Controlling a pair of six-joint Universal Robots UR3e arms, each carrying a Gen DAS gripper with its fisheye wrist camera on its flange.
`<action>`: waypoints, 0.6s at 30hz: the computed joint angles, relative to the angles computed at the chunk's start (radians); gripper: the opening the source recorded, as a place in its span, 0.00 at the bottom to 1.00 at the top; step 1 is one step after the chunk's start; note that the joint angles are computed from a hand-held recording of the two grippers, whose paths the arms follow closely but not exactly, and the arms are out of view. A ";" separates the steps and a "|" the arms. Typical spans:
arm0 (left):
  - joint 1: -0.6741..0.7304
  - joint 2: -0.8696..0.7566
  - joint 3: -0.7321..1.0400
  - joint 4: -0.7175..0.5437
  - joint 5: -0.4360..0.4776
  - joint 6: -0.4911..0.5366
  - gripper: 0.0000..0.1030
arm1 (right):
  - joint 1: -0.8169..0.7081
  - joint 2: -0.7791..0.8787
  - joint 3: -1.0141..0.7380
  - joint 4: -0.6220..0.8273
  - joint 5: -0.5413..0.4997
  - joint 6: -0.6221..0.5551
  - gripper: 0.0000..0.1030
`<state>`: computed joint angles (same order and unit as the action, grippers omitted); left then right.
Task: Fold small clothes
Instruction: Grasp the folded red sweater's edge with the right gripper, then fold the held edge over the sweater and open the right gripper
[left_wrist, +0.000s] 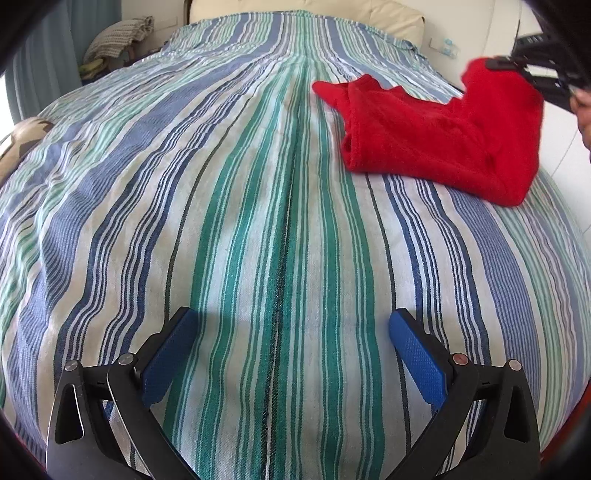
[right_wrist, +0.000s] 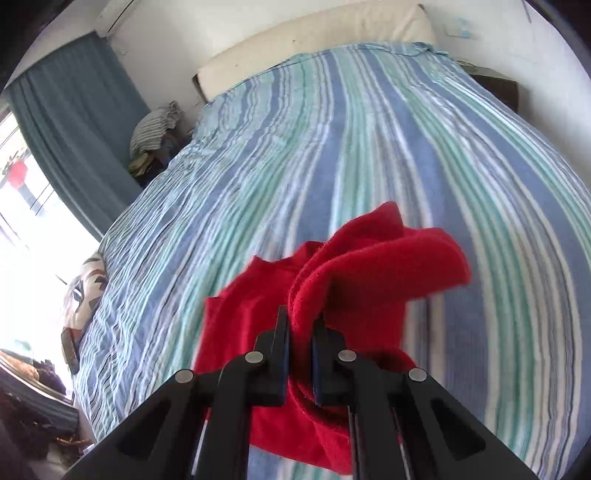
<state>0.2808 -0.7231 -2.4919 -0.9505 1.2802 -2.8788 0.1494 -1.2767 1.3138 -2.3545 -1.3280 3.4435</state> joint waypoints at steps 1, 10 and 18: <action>0.004 0.003 -0.001 -0.002 -0.004 0.006 1.00 | 0.051 0.080 -0.102 0.020 -0.023 0.010 0.09; 0.014 0.029 -0.018 -0.003 -0.013 0.021 1.00 | 0.159 0.499 -0.417 0.018 0.288 0.254 0.37; -0.027 -0.012 -0.019 0.050 0.020 -0.020 1.00 | 0.125 0.225 -0.254 0.090 0.181 -0.086 0.62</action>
